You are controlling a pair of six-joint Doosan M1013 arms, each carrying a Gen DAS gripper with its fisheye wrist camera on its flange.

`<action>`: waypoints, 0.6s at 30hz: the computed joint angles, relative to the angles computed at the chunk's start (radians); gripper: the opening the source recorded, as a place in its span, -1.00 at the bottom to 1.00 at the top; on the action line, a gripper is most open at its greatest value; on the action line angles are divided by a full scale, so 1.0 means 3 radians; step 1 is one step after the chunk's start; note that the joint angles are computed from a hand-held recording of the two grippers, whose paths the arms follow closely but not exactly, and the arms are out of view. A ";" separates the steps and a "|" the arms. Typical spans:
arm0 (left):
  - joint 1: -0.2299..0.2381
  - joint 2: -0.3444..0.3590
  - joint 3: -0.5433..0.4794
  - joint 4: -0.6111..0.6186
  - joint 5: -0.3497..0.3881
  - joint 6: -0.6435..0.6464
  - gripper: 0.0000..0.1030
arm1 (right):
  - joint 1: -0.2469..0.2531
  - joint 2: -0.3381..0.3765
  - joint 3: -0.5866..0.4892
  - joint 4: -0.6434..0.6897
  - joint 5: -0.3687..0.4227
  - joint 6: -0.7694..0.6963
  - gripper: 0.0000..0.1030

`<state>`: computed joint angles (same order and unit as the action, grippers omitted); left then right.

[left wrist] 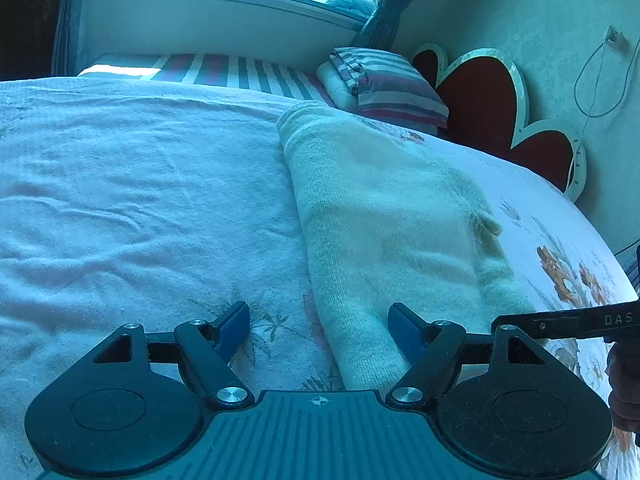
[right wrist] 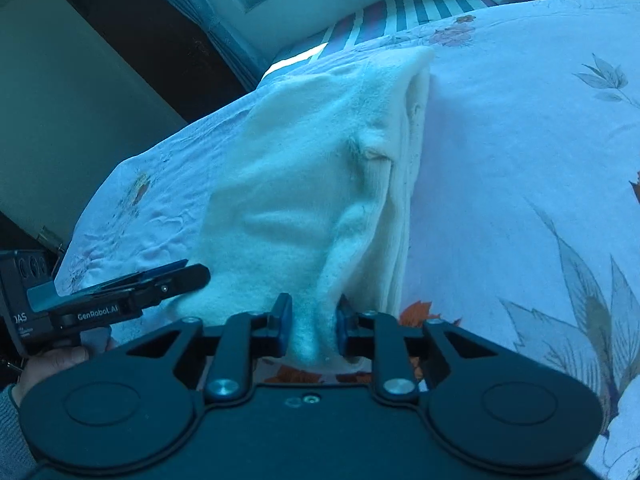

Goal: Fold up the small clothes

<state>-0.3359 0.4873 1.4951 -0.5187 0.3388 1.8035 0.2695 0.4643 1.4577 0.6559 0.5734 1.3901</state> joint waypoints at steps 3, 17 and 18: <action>-0.0007 -0.0008 -0.0003 0.0070 0.0018 -0.0047 0.47 | 0.0033 -0.0064 0.0054 -0.0206 -0.0121 0.0024 -0.89; -0.0035 -0.0190 0.0276 -0.0031 -0.0164 0.0253 0.47 | -0.0011 -0.0130 0.0182 -0.0138 -0.0132 -0.0059 -0.88; -0.0030 -0.0186 0.0274 0.0146 -0.0136 0.0105 0.47 | -0.0017 -0.0131 0.0175 -0.0159 -0.0104 -0.0063 -0.88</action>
